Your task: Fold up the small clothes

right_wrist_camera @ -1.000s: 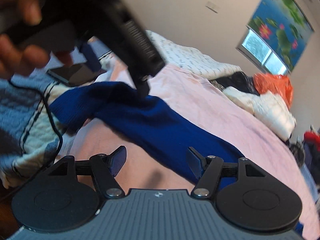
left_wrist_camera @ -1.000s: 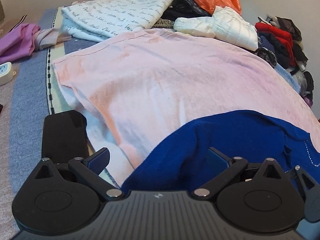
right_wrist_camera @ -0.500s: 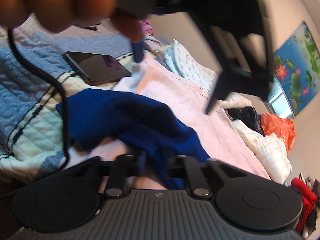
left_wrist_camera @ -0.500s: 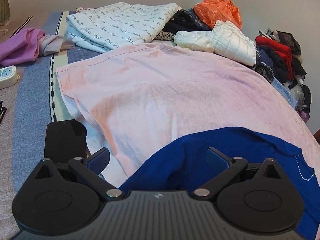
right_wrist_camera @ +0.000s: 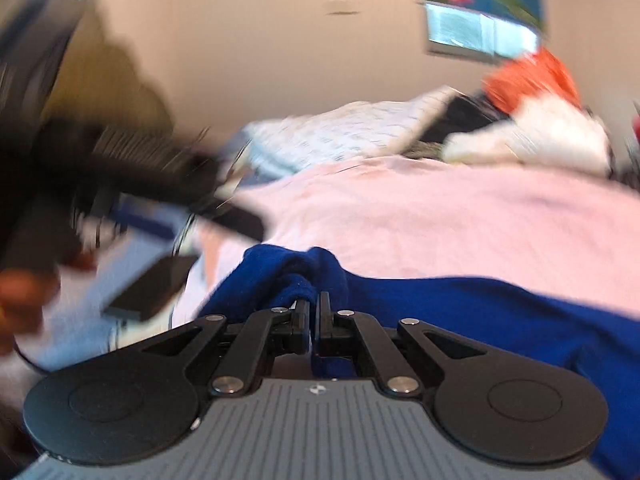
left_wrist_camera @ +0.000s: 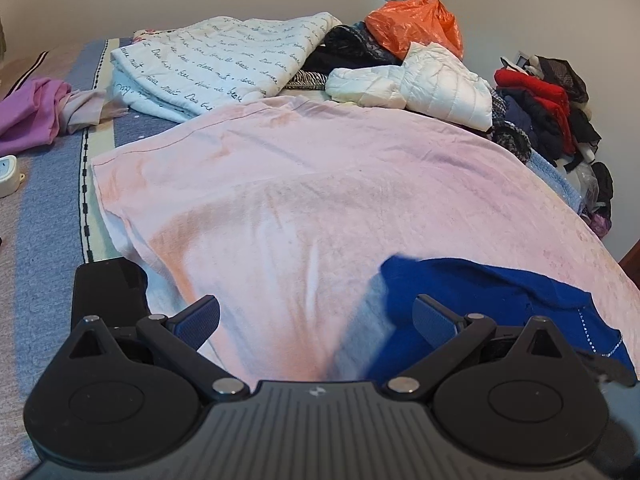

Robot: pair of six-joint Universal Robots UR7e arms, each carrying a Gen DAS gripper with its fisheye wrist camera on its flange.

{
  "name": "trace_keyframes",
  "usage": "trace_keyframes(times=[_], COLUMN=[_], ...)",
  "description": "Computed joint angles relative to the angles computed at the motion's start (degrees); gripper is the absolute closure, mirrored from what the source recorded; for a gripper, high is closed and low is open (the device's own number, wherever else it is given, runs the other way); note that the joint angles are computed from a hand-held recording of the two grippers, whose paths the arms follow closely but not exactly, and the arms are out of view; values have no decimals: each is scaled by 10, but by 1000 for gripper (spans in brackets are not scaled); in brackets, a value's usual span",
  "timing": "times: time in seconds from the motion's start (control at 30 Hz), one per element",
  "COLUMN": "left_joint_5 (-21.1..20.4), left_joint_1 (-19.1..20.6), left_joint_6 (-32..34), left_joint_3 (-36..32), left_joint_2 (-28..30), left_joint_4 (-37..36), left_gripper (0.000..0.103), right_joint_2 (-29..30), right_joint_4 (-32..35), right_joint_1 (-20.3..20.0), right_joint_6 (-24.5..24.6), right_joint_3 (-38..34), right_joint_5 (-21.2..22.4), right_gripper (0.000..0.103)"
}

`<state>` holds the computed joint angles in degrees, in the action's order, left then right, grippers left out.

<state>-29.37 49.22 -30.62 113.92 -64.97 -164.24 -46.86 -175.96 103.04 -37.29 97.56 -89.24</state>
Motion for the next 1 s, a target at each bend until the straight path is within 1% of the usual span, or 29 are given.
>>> trace_keyframes(times=[0.03, 0.07, 0.1, 0.13, 0.2, 0.27, 0.33, 0.4, 0.43, 0.5, 0.57, 0.6, 0.67, 0.73, 0.8, 0.87, 0.9, 0.93, 0.97, 1.0], left_joint_5=[-3, -8, -13, -17, -27, -53, -75, -98, -113, -144, -174, -180, -178, -178, -174, -182, -177, -176, -179, -181], left_joint_1=[1, 2, 3, 4, 6, 8, 7, 6, 6, 9, 10, 9, 3, 1, 1, 6, 7, 7, 9, 10], left_joint_6=[-1, -2, -2, -2, -3, 14, 34, 70, 91, 126, 177, 208, 272, 326, 347, 352, 347, 346, 341, 326], left_joint_3=[-2, -3, -4, -5, -6, -5, -4, -1, 0, 0, 4, 6, 8, 8, 3, -3, -5, -5, -7, -10], left_joint_2=[2, 4, 6, 9, 14, 18, 24, 31, 34, 40, 47, 54, 68, 82, 94, 100, 104, 105, 104, 102], left_joint_4=[4, 7, 9, 10, 12, -2, -14, -38, -48, -59, -79, -89, -104, -116, -106, -88, -80, -79, -67, -49], left_gripper=[0, 0, 0, 0, 0, 0, 0, 0, 0, 0, 0, 0, 0, 0, 0, 1, 5, 14, 44, 66], right_joint_2=[-12, -26, -36, -49, -59, -63, -63, -60, -59, -57, -55, -58, -61, -62, -61, -60, -59, -58, -57, -56], right_joint_4=[7, 19, 21, 11, -10, -7, -27, -15, -3, -11, -12, -14, -7, 0, -1, -4, -7, -10, -14, -17], right_joint_1=[-9, -19, -24, -29, -32, -43, -53, -62, -66, -70, -70, -70, -72, -73, -71, -71, -71, -71, -72, -72], right_joint_6=[16, 19, 11, -10, -44, -44, -36, -19, -10, -6, -1, 4, 18, 21, 16, 12, 12, 13, 14, 16], right_joint_3=[3, 7, 13, 28, 42, 42, 55, 50, 49, 53, 54, 58, 57, 54, 56, 58, 58, 59, 60, 61], right_joint_5=[9, 15, 11, -1, -41, -69, -86, -93, -89, -81, -82, -78, -66, -60, -65, -68, -71, -72, -73, -72], right_gripper=[101, 101, 101, 101, 101, 101, 101, 101, 101, 101, 101, 101, 99, 96, 94, 92, 92, 92, 92, 92])
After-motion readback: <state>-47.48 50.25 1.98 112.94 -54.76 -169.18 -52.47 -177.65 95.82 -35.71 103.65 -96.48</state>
